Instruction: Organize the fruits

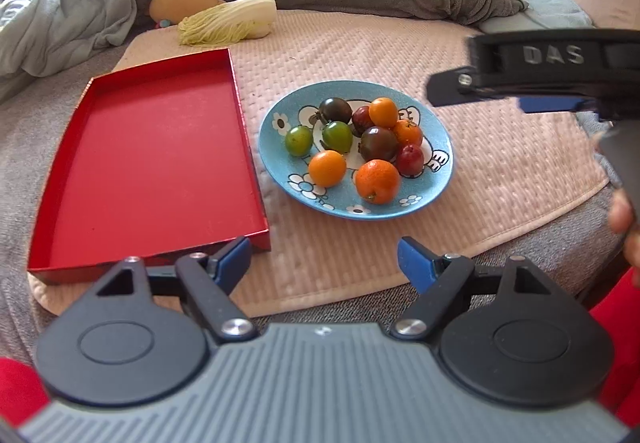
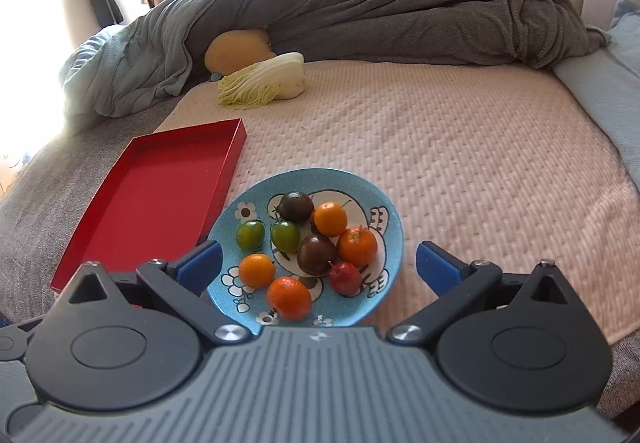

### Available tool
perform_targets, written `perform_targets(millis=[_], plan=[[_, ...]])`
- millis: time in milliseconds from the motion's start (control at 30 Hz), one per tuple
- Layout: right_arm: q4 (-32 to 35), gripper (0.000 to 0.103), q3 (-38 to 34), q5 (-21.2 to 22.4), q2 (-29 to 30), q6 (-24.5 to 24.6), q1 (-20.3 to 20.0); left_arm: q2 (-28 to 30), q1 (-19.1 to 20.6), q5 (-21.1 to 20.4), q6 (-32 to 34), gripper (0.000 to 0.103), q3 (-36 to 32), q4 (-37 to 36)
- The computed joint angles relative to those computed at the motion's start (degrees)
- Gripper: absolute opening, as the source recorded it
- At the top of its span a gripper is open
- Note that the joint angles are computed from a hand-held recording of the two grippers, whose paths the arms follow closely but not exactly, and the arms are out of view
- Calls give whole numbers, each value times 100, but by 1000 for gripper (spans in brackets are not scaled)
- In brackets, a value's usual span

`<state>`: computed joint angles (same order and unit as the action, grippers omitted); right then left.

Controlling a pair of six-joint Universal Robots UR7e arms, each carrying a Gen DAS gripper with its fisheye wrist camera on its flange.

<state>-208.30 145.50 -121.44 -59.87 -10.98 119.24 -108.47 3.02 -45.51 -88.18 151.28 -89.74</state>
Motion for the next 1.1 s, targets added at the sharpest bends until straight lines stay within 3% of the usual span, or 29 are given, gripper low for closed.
perform_targets(millis=[133,333,533,867,1100], plan=[[-250,103,274,-532,-127,-6,166,-126,-234,-19,-423,82,-29,397],[-139,103,663,-958,-438,91,317,-166,-406,-29,-835,82,-88,740],[80,103,968,-1003,-796,338,359,-120,-684,-74,-877,82,-92,829],[760,103,1204,-862,-1263,655,611,-69,-738,-107,-992,82,-118,732],[554,103,1277,-927,-1172,546,647,31,-698,-134,-891,82,-76,567]])
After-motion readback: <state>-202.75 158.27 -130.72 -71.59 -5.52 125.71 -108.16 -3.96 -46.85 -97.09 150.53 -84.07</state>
